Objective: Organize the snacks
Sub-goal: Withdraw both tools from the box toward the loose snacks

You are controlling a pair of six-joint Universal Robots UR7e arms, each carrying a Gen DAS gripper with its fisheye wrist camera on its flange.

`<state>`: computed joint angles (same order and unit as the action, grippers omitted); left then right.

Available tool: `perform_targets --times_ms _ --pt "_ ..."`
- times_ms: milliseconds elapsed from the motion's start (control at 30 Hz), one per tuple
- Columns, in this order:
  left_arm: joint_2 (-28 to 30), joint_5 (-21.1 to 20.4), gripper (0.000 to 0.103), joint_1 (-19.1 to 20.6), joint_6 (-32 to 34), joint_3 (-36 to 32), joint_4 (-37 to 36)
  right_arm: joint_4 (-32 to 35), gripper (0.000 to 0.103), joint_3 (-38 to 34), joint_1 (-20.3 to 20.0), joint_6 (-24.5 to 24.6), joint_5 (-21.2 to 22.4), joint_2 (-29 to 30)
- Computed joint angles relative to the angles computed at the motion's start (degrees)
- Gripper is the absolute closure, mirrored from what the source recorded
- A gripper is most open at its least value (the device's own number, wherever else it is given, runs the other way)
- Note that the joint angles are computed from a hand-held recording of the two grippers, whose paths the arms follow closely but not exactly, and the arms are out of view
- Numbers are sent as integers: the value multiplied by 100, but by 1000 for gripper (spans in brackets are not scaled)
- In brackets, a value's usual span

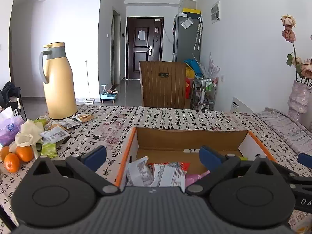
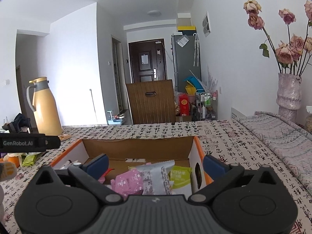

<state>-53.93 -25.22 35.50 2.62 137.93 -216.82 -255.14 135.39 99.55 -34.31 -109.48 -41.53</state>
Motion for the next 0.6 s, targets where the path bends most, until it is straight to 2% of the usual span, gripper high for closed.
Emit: perform_targets --times_ms 233,600 --pt "-396 175 0 -359 -634 578 447 -289 0 296 164 38 -138 94" --pt "-1163 348 0 -812 -2195 1471 1785 -738 0 731 348 192 -407 449"
